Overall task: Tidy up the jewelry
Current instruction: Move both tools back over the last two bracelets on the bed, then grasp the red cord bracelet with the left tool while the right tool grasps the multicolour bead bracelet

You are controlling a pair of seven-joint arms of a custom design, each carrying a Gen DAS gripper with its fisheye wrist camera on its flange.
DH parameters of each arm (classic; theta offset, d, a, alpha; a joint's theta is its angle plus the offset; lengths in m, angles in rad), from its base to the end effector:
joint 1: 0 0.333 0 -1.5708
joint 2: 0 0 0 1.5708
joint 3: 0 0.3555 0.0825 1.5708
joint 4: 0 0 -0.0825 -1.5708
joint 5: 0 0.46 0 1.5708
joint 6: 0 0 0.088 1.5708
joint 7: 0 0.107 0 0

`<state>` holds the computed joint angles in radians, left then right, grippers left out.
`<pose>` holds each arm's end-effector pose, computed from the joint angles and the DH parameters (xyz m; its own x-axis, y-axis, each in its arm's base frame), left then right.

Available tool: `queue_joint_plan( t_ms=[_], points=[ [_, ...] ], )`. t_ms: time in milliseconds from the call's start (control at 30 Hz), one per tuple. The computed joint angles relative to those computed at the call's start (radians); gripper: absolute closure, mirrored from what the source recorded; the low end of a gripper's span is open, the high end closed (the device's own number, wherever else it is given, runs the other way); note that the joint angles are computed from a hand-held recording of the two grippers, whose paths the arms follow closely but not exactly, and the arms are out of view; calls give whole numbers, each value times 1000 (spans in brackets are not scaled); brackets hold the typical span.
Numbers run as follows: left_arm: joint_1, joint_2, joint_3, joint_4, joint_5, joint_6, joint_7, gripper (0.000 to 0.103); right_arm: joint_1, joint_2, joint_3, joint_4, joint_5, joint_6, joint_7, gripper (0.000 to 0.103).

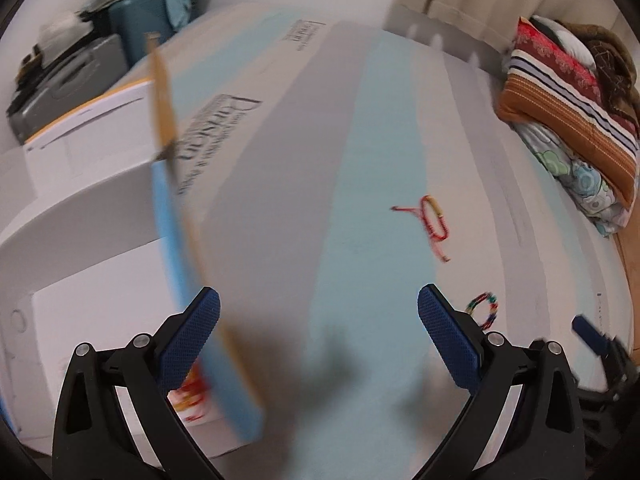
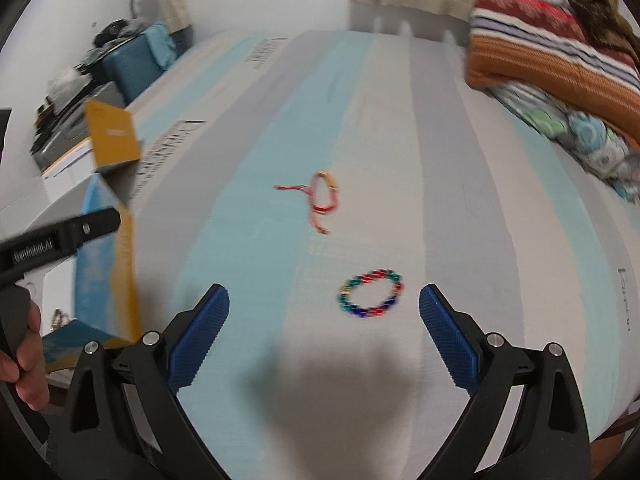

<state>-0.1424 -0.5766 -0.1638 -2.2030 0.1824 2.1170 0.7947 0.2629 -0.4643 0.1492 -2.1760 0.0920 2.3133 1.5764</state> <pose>0.4449 -0.1513 0.6771 0.3716 -0.9203 0.1220 -0.7741 -0.3797 -0.5065 0.4670 0.2213 0.6634 0.3694 -0.9288 -0.0276 -0.7740 -0.2912 -0.5622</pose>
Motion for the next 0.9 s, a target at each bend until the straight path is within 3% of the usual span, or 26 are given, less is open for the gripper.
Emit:
queue_joint_plan(
  t_ms=[167,400,700,900],
  points=[
    [9,147,-24,70,41,92,-8,6,-26,34,-28,-26,1,28,-11,11],
    [16,353,-42,200,123,125,-18,6,-60,114,-52,-40,-9,70,-10,12],
    [-1,553,-34,316,215,174,6,6,-71,195,-64,-37,-37,113,-31,35],
    [-13,644,-20,370,261,170,14,6,-64,208,-69,-62,-27,168,-46,36]
  ],
)
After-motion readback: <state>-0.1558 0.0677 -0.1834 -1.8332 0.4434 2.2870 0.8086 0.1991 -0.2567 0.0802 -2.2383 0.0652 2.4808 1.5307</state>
